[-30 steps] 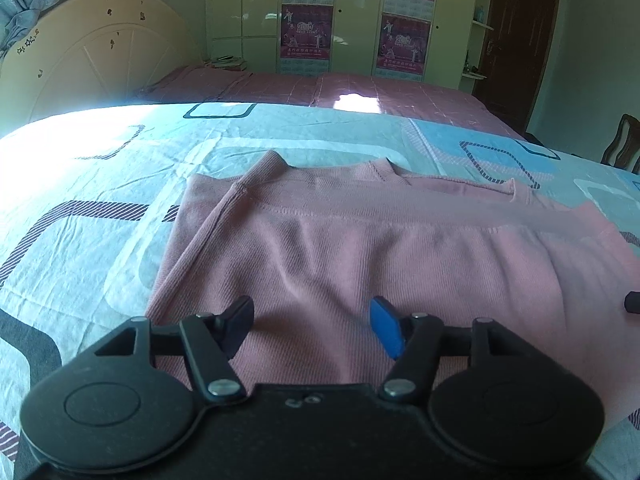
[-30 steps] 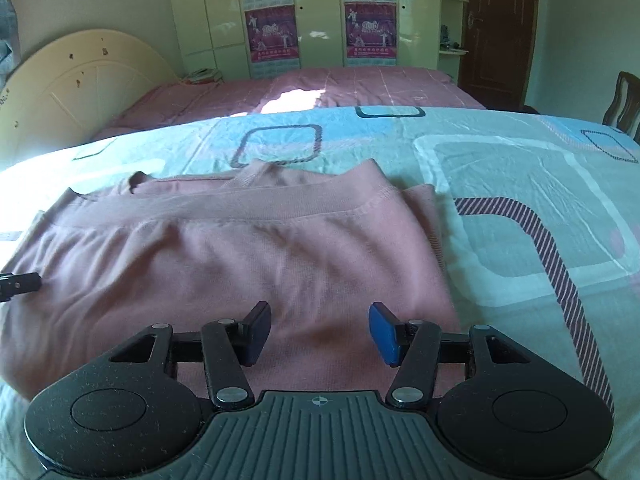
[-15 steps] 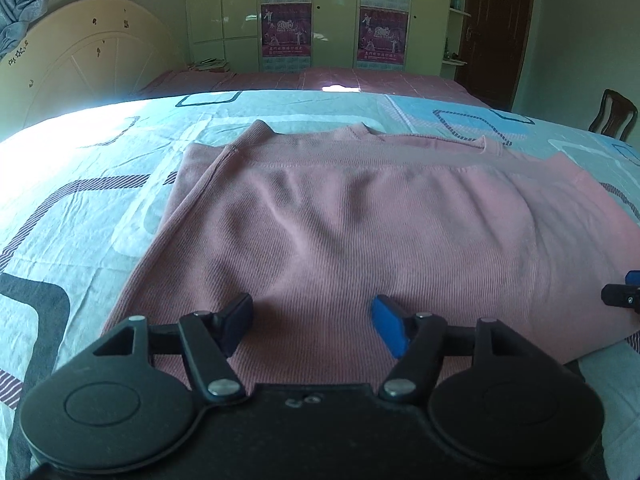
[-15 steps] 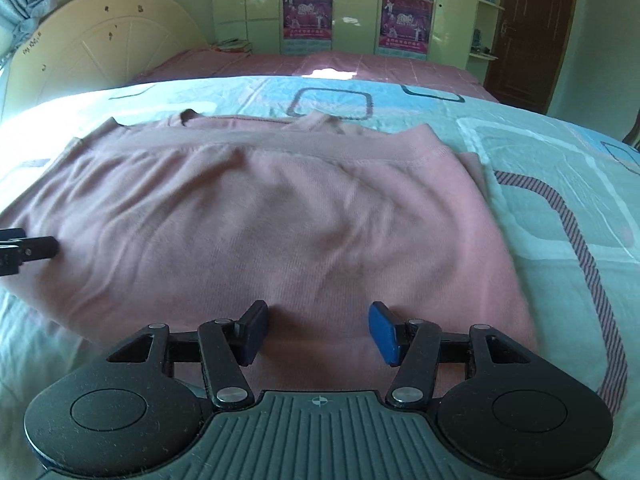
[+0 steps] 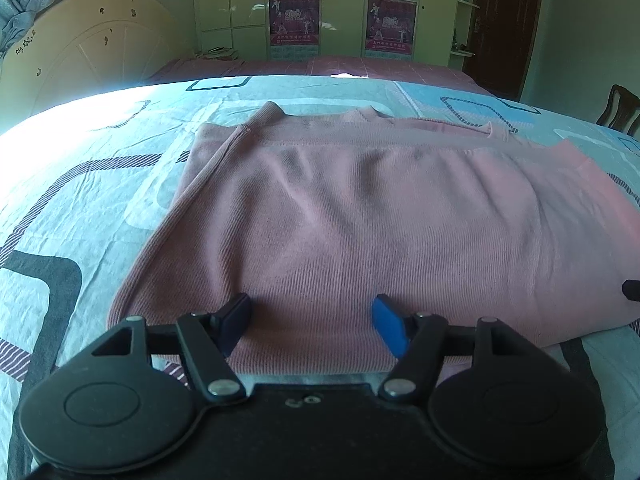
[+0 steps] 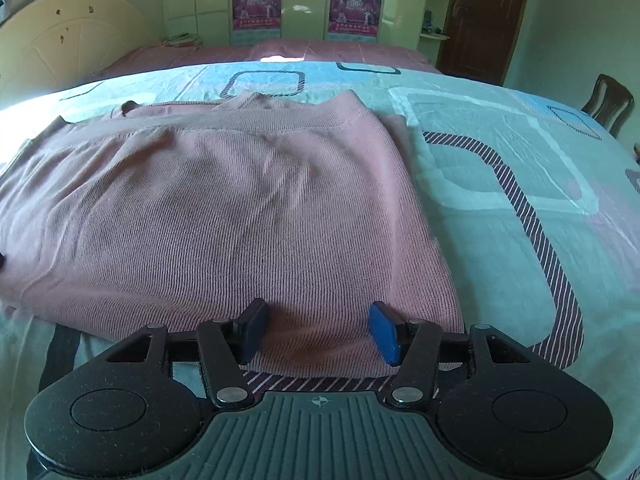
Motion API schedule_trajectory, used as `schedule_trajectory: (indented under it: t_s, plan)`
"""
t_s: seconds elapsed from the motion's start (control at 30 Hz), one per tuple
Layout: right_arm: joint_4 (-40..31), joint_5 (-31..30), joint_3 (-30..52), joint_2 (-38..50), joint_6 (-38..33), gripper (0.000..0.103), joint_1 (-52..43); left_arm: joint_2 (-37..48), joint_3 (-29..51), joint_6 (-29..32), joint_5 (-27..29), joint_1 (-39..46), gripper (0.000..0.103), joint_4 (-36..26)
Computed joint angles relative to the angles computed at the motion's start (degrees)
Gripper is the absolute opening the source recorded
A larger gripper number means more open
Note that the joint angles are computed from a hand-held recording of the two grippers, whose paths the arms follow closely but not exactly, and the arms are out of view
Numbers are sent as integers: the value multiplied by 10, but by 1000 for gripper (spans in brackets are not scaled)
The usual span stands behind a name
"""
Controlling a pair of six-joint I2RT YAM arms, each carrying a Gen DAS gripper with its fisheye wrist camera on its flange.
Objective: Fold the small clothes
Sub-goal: 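Open both grippers and move the left gripper to the folded sweatshirt's side edge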
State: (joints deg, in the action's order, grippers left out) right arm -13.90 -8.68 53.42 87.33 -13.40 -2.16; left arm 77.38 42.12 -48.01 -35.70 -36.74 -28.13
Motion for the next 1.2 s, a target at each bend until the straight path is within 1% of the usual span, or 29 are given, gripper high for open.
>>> schedule_trajectory:
  t_s: [0.13, 0.23, 0.3, 0.37, 0.47, 0.57, 0.7, 0.8, 0.87, 0.9, 0.97, 1.0, 1.03, 1.13, 1.17, 1.2]
  plan:
    - [5, 12, -4, -3, 9, 55, 7, 6, 8, 10, 6, 6, 68, -4]
    - [-24, 4, 15, 1, 1, 56, 3, 9, 26, 11, 15, 12, 68, -26]
    - [-48, -26, 32, -2, -2, 56, -6, 11, 37, 15, 14, 11, 68, -39]
    - [-54, -54, 38, -12, 3, 56, -9, 10, 46, 16, 11, 8, 68, -52]
    - [-61, -92, 56, -25, 14, 56, 9, 0, 59, -11, 3, 5, 68, -77]
    - [-65, -96, 85, -14, 27, 56, 58, 3, 72, -24, 9, 13, 69, -96]
    - [-54, -65, 122, 30, 57, 56, 130, 10, 79, -19, 19, 30, 70, -103]
    - [-36, -27, 138, 65, 84, 56, 169, 14, 69, -8, 32, 50, 73, -92]
    - [-19, 26, 138, 89, 70, 56, 192, 5, 51, -1, 50, 67, 76, -70]
    - [-14, 41, 134, 97, 62, 56, 197, -4, 39, 2, 58, 72, 78, -58]
    - [6, 48, 116, 93, 52, 56, 198, -16, 29, 11, 66, 79, 78, -49]
    - [3, 46, 115, 88, 48, 56, 196, -21, 28, 12, 71, 80, 78, -49]
    - [0, 43, 115, 81, 52, 56, 193, -27, 28, 12, 75, 81, 78, -53]
    - [24, 25, 87, 42, 89, 56, 184, -47, 28, 6, 96, 85, 79, -63]
    - [27, 26, 81, 39, 92, 56, 185, -52, 30, 0, 104, 86, 80, -70]
    - [12, 33, 88, 49, 82, 56, 190, -58, 30, -5, 112, 86, 82, -75]
